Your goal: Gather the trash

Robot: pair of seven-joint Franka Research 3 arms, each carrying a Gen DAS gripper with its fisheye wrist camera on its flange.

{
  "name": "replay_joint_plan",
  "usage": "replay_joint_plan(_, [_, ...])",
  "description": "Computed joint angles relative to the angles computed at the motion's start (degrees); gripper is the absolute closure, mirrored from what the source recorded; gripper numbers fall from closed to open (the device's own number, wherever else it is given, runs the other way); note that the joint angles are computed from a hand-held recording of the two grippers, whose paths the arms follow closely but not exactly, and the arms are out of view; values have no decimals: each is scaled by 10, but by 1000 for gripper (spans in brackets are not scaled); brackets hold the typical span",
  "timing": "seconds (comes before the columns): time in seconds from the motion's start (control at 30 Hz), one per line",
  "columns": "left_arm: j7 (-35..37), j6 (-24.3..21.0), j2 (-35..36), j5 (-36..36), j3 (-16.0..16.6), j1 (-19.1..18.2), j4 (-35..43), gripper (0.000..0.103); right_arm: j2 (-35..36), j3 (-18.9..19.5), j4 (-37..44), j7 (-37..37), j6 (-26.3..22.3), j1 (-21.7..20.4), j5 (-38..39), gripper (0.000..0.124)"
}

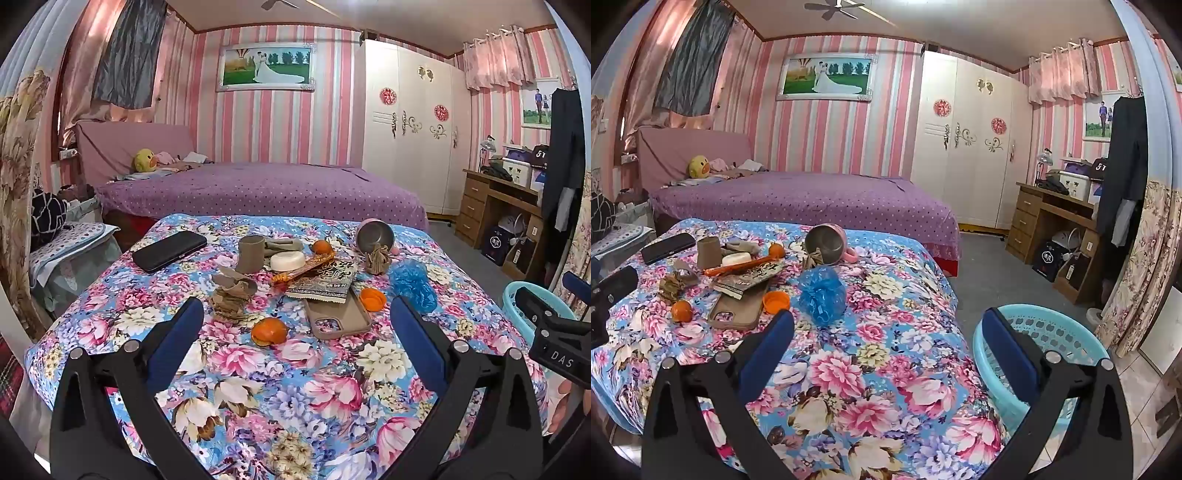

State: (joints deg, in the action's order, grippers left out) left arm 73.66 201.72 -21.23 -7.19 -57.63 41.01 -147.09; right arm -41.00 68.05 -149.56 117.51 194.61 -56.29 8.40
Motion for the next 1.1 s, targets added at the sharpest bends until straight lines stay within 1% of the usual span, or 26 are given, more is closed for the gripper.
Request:
replay_joint_plan(0.17, [0, 1, -2, -2, -7, 6, 1, 5, -4, 1, 0, 1, 1, -2, 0, 25])
replay_joint_plan(0.27, [-1, 1, -7, -3, -18, 16, 1, 5, -5, 3, 0, 2, 2, -5, 0, 25])
replay_joint_plan(0.3, [-4, 0, -3, 4, -5, 7, 0, 5, -7, 11, 3, 5, -1, -9, 1, 25])
replay_joint_plan(0.37, [-4, 0, -4, 4, -7, 9, 1, 5, -9, 15, 4, 9, 0, -13, -1, 25])
replay_joint_plan(0.4, [-4, 1, -4, 4, -7, 11, 1, 5, -9, 11, 2, 8, -1, -10, -3, 25])
replay_joint_plan(0.43, [-6, -4, -9, 3, -6, 5, 1, 5, -10, 14, 3, 10, 1, -13, -3, 25])
replay_joint_plan(0.6, [-17, -1, -13, 11, -9, 11, -1, 5, -11, 8, 2, 10, 1, -9, -6, 25])
replay_joint_plan(0.67, [-19, 0, -13, 14, -9, 12, -1, 5, -13, 0, -3, 9, -1, 2, -5, 25])
replay_joint_plan(0.77, [-21, 0, -14, 16, -9, 13, -1, 5, -14, 0, -1, 9, -3, 0, -6, 25])
replay_joint_plan(0.8, [-22, 2, -13, 14, -19, 21, 0, 5, -13, -1, -1, 9, -3, 1, -6, 25])
replay_joint_plan(1.1, [-31, 3, -15, 22, -21, 25, -1, 5, -11, -2, -1, 6, -1, 0, -7, 25])
